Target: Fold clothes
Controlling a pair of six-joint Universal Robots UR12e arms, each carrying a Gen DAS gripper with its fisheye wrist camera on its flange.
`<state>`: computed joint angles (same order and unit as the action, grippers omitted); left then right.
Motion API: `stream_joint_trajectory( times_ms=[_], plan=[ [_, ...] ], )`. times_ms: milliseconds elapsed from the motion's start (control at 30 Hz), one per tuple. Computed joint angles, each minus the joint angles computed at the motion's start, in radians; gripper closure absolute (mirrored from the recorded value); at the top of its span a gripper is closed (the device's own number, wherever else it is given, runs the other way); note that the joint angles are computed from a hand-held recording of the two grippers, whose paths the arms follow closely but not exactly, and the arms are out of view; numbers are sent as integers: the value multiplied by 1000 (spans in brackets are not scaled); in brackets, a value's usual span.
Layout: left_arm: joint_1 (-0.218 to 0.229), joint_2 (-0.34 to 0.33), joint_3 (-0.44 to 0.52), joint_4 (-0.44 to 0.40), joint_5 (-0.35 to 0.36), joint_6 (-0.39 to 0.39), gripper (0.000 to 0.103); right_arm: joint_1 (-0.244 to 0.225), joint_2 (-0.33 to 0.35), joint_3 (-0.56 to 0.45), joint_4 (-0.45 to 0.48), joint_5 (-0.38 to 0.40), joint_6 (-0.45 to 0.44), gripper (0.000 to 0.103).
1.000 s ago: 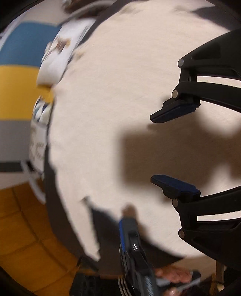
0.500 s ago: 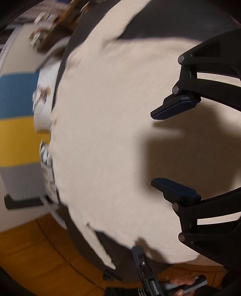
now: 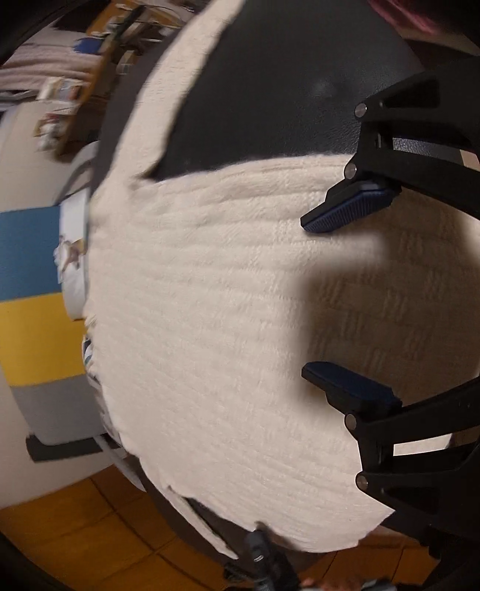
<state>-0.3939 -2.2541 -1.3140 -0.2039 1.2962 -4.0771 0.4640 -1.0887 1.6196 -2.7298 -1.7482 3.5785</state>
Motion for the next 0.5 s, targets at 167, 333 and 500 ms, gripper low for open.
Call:
stream_joint_trajectory(
  times_ms=[167,333,500],
  plan=[
    [82,96,-190,178,178,-246,80,29,47,-77,-29,66,-91,20],
    [144,159,-281,192,302,-326,80,51,112,-181,50,103,-148,20],
    [142,139,-241,144,326,-249,80,49,149,-236,139,82,-103,19]
  ],
)
